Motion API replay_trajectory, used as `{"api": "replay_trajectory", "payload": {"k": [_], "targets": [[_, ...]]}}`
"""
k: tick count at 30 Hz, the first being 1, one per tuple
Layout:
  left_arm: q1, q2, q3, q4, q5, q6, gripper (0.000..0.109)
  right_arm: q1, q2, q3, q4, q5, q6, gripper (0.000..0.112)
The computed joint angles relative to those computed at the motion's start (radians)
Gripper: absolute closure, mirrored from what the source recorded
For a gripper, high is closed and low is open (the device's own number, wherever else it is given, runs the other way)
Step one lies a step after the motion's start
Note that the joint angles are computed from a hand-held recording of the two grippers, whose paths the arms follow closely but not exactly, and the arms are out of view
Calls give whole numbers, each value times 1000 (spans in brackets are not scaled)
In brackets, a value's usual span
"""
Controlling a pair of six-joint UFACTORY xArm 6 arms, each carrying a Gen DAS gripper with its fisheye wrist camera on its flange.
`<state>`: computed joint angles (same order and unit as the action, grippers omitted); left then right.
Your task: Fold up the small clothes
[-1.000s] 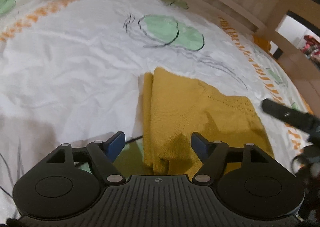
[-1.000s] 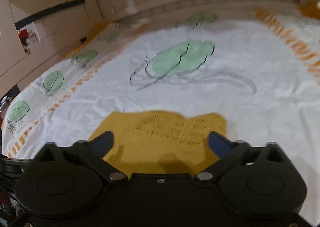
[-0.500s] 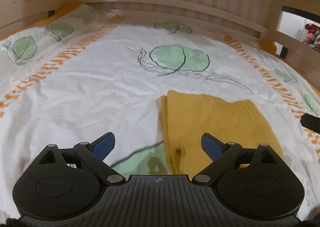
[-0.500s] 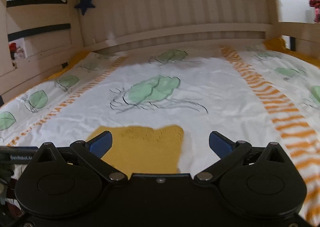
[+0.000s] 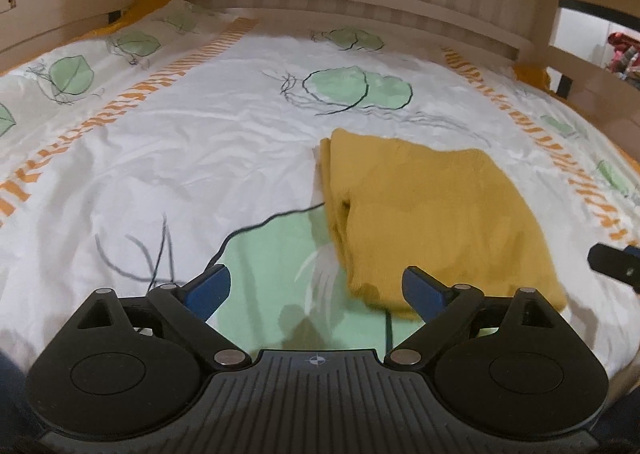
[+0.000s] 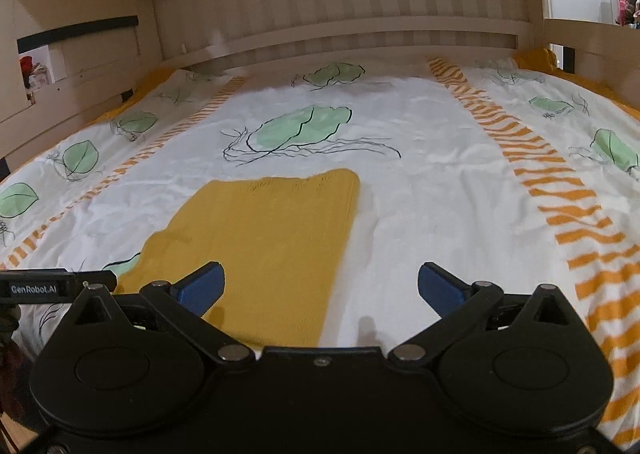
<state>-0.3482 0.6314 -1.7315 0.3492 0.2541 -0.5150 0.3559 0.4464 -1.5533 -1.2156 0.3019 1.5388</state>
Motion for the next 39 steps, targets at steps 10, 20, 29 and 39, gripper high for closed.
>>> {"api": "replay_trajectory", "payload": {"k": [10, 20, 29, 39], "targets": [[-2, -66, 97, 90, -7, -45, 16, 16, -18, 19, -70, 25, 34, 10], [-21, -47, 46, 189, 36, -147, 16, 31, -13, 0, -169, 34, 101, 10], [-45, -21, -5, 241, 99, -176, 16, 60, -15, -3, -100, 140, 36, 10], [-57, -6, -44, 280, 156, -206, 16, 48, -24, 11, -44, 157, 38, 10]]}}
